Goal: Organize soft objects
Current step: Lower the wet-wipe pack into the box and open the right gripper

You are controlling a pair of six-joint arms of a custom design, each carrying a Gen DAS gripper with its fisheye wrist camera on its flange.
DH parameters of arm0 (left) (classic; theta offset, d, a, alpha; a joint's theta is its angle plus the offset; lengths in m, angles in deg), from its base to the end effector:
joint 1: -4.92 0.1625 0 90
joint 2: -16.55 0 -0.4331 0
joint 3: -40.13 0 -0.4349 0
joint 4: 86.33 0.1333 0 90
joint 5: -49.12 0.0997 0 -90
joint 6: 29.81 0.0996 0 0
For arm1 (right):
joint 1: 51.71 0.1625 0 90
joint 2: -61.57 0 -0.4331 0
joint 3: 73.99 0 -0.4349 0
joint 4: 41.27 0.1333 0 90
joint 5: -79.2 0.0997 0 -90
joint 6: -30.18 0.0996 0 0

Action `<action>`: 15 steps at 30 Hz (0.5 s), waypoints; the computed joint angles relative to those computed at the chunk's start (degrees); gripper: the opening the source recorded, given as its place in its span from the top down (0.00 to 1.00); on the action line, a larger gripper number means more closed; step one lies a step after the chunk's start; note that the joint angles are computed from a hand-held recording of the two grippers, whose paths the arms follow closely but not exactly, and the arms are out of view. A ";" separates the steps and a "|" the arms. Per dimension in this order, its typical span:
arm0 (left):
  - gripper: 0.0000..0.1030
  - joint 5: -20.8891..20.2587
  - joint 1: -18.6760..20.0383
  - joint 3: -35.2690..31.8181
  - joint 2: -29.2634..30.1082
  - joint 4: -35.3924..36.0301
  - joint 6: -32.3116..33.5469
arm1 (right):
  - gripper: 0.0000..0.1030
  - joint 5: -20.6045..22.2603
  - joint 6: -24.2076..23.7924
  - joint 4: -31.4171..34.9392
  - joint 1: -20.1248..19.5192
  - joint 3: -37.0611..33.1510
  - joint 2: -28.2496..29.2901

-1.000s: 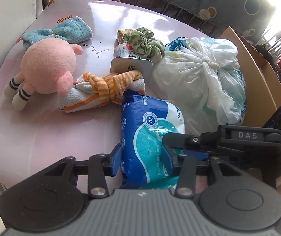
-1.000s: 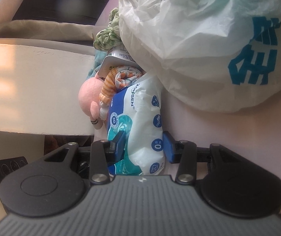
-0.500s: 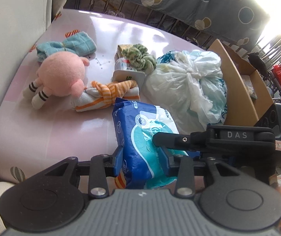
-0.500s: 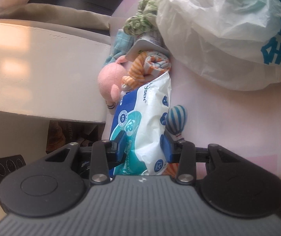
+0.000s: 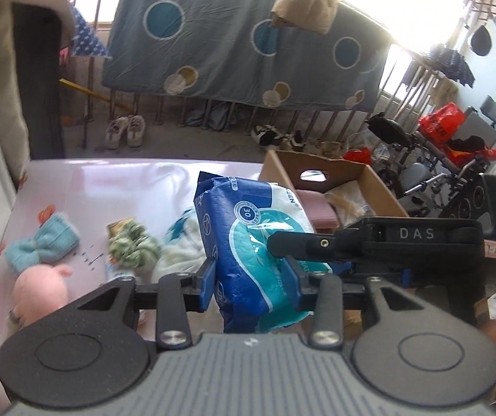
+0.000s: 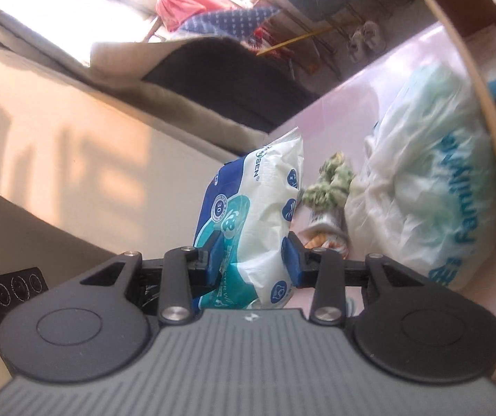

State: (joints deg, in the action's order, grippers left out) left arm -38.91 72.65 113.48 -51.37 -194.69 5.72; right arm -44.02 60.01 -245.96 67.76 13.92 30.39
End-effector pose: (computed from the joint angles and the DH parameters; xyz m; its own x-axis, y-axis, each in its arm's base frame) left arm -0.1445 -0.7137 0.4480 -0.5404 0.8266 -0.1573 0.8397 0.5180 -0.1626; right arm 0.4290 -0.5991 0.0634 -0.9599 0.2235 -0.1695 0.2495 0.4043 -0.8799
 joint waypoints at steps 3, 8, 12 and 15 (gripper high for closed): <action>0.60 -1.53 -3.29 3.88 0.25 -1.81 0.84 | 0.65 -4.29 -1.19 -3.47 0.19 6.82 -5.59; 0.59 -1.31 -7.26 8.20 2.95 -3.37 0.90 | 0.65 -6.35 0.50 -7.87 -2.79 18.34 -14.07; 0.59 0.68 -9.43 10.46 5.70 -4.97 0.59 | 0.65 -3.78 2.19 -9.77 -7.32 25.17 -18.73; 0.59 2.12 -10.28 11.19 7.54 -6.31 1.28 | 0.65 -0.73 1.74 -9.82 -10.90 26.81 -20.15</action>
State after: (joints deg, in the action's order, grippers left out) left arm -36.79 62.37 124.67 -43.83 -201.00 7.00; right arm -44.75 61.75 -255.79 56.86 40.73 10.24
